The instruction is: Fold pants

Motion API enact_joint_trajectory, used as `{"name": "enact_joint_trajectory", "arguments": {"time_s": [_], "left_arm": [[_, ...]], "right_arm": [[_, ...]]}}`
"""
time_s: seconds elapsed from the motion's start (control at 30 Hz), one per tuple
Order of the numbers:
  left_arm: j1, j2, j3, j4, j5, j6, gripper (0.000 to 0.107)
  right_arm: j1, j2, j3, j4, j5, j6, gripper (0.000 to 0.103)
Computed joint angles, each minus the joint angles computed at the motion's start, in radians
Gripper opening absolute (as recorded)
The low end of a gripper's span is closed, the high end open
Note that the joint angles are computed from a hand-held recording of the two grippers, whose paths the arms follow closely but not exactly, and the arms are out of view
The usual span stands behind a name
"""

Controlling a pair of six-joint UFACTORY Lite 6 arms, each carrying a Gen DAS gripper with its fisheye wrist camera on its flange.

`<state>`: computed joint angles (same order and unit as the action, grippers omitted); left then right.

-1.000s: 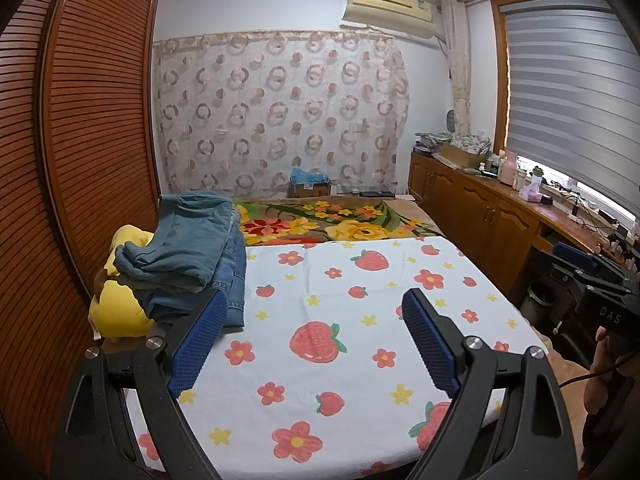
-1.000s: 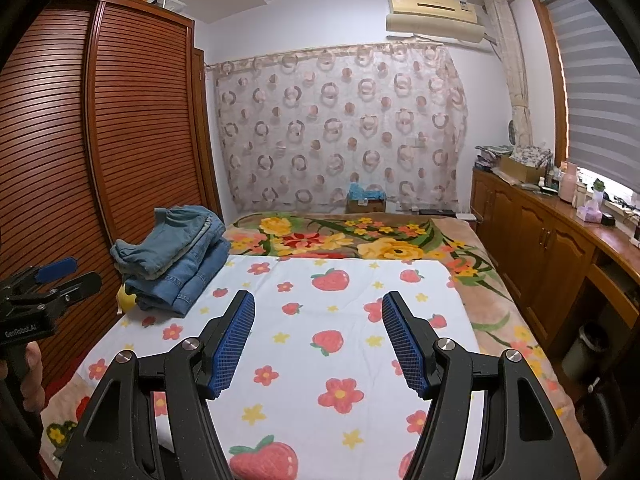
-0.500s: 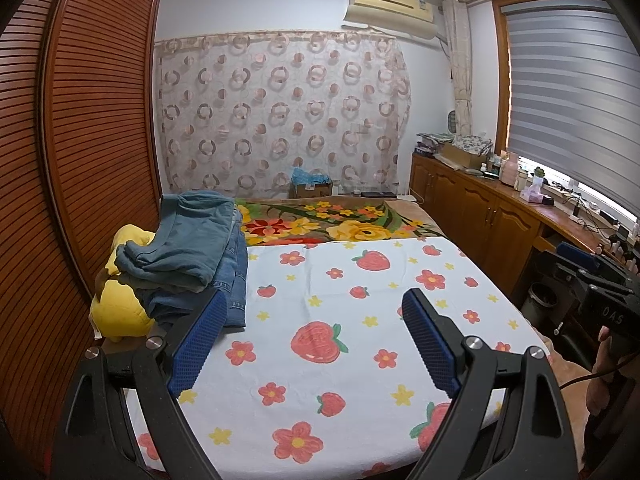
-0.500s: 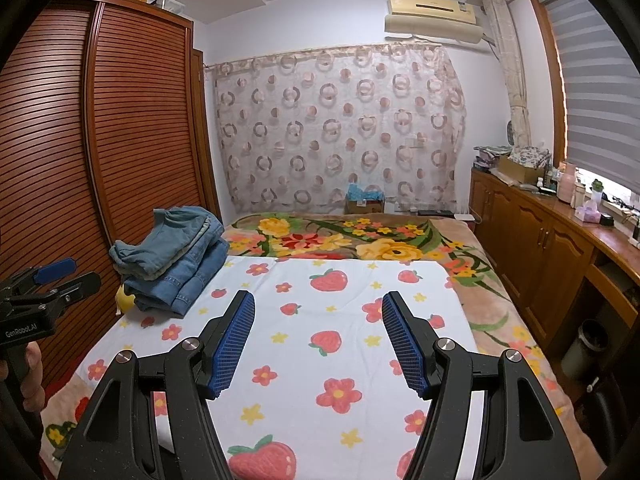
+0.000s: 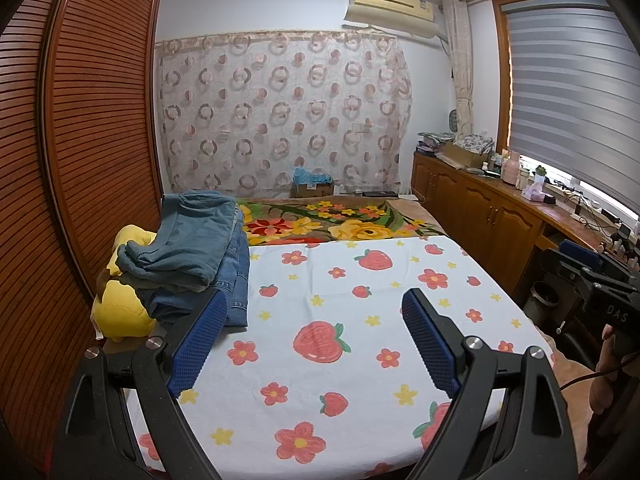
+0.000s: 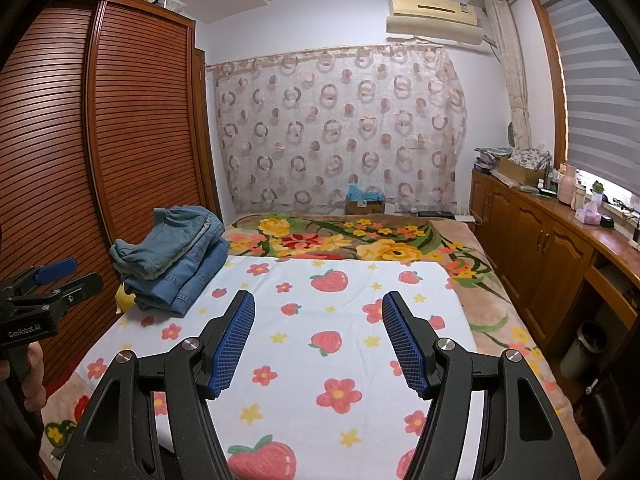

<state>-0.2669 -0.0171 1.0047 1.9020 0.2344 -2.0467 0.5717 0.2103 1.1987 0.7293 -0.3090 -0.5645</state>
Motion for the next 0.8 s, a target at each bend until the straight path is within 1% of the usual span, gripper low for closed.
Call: {"name": "enact_joint_trajectory", "arguments": {"time_s": [0.8], "left_arm": [[0.001, 0.001, -0.006, 0.036, 0.002, -0.036, 0.090]], "right_arm": [[0.003, 0.002, 0.005, 0.015, -0.002, -0.018, 0.068]]}}
